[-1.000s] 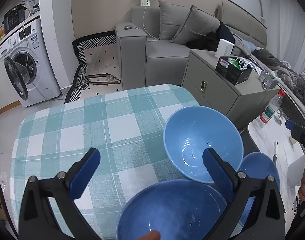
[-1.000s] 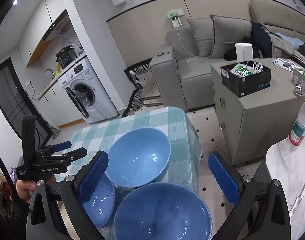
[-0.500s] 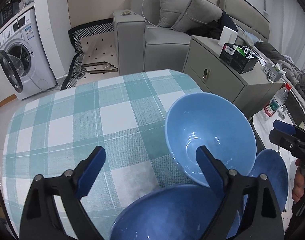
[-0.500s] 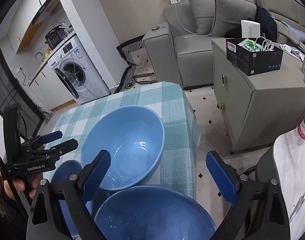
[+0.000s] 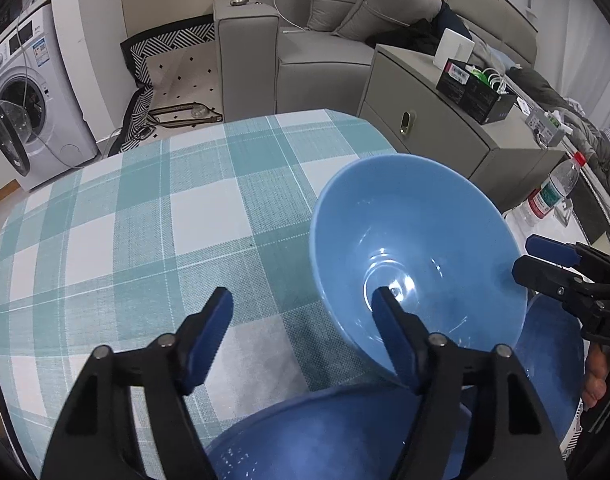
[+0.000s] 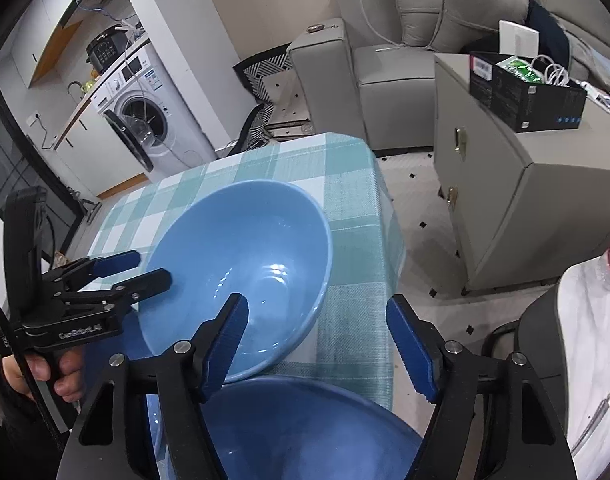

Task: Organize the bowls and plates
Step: 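Close the left gripper on the bowl rim while the right gripper also closes on it, then lift the blue bowl off the table with both grippers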

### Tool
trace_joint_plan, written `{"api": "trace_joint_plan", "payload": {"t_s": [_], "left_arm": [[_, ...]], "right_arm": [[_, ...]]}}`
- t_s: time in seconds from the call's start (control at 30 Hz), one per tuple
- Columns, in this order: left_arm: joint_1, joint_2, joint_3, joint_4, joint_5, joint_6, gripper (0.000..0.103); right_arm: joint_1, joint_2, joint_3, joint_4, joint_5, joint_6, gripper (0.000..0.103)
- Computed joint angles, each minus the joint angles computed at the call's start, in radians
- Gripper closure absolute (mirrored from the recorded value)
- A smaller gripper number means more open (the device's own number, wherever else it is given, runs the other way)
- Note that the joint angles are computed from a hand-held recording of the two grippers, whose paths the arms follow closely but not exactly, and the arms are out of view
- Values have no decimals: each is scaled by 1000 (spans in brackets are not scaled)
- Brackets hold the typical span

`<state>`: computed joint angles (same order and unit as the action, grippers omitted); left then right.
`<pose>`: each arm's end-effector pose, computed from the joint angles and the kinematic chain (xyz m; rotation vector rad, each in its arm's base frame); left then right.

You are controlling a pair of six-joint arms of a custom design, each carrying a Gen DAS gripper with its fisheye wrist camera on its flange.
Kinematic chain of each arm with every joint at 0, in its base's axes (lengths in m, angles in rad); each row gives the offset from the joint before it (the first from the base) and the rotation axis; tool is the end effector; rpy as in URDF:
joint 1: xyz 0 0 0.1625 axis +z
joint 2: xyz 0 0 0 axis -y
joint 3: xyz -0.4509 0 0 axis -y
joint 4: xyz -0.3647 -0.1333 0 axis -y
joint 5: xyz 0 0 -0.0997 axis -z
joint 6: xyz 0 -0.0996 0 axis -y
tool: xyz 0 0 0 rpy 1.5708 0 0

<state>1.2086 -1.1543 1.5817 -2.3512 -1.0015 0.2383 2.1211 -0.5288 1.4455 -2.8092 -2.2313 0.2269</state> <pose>-0.0508 -0.6618 0.3794 0.6276 2.4773 -0.5006 0.4436 -0.5850 0.0575 0.2713 -2.5466 0.7161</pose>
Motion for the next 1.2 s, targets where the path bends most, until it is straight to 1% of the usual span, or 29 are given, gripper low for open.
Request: {"api": "trace_joint_plan", "payload": {"t_s": [0.07, 0.1, 0.13, 0.2, 0.23, 0.4, 0.43, 0.47, 0.53, 0.6, 0.67, 0.83, 1.2], "left_arm": [[3, 6, -4, 7, 1, -7, 39], [4, 7, -5, 11, -1, -9, 41], [5, 9, -6, 16, -3, -11, 47], [7, 12, -9, 22, -7, -12, 49], [7, 13, -8, 21, -10, -10, 51], [5, 17, -7, 16, -17, 3, 61], [4, 17, -6, 15, -18, 8, 66], [3, 16, -3, 13, -21, 14, 68], [0, 16, 2, 5, -22, 27, 72], [-2, 15, 6, 1, -21, 35, 74], [-2, 14, 8, 1, -30, 42, 78], [-6, 12, 16, -13, -28, 57, 82], [-9, 8, 23, -28, -23, 68, 83]], "right_arm": [[-2, 5, -4, 5, -2, 3, 35], [-3, 7, -6, 7, 1, 4, 39], [-6, 9, -8, 10, 8, 2, 44], [-6, 12, -12, 17, 11, 1, 46], [-6, 15, -16, 22, 10, -2, 50], [-5, 24, -25, 32, 7, -13, 56], [-4, 27, -27, 31, 2, -17, 62], [-4, 28, -28, 34, -1, -18, 64], [-3, 30, -26, 27, -4, -21, 68], [-2, 31, -27, 28, -6, -22, 71], [-2, 31, -26, 26, -5, -24, 74], [1, 34, -27, 22, -12, -33, 80], [5, 38, -30, 18, -27, -35, 80]]}}
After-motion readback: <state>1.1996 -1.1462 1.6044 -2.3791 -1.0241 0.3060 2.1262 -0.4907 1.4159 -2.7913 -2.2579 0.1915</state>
